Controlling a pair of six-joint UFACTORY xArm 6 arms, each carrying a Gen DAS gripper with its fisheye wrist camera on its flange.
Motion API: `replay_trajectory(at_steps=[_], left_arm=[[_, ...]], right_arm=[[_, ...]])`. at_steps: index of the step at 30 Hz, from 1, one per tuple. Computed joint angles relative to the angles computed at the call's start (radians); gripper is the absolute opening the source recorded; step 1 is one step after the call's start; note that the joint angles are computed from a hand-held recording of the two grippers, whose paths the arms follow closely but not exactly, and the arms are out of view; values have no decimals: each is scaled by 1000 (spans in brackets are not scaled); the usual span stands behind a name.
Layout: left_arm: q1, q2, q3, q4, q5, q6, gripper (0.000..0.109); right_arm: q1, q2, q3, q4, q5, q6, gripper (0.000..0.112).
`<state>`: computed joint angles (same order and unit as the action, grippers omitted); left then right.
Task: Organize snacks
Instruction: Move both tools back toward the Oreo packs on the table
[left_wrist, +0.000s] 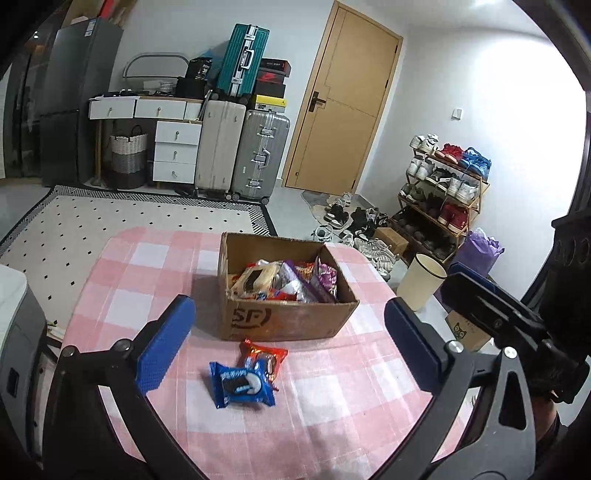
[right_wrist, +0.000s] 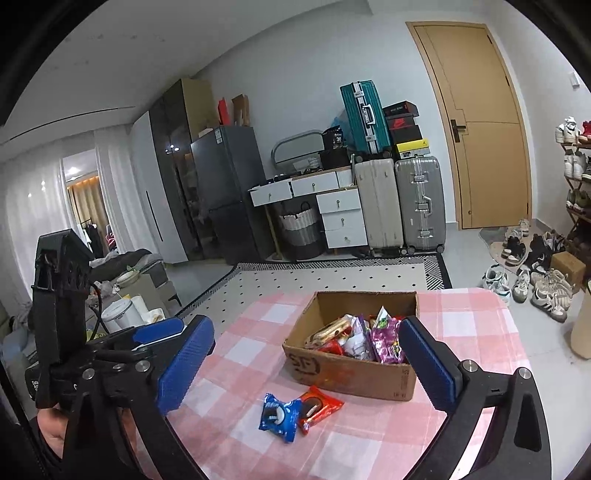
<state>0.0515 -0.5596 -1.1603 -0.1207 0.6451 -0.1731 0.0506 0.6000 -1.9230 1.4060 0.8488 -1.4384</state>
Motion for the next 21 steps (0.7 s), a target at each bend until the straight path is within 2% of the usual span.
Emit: replay_trajectory(at_steps=[4, 8, 14, 21], left_arm=[[3, -53, 77, 55, -18, -59, 102], [19, -84, 143, 24, -12, -64, 102], [33, -84, 223, -39, -15, -24, 102], [26, -25, 256, -59, -37, -15, 102]], right_arm=[[-5, -28, 59, 40, -11, -41, 102], [-11, -51, 129, 99, -31, -97, 102], [-22, -14, 128, 78, -17, -64, 102], [-16, 85, 62, 11, -40, 23, 103]])
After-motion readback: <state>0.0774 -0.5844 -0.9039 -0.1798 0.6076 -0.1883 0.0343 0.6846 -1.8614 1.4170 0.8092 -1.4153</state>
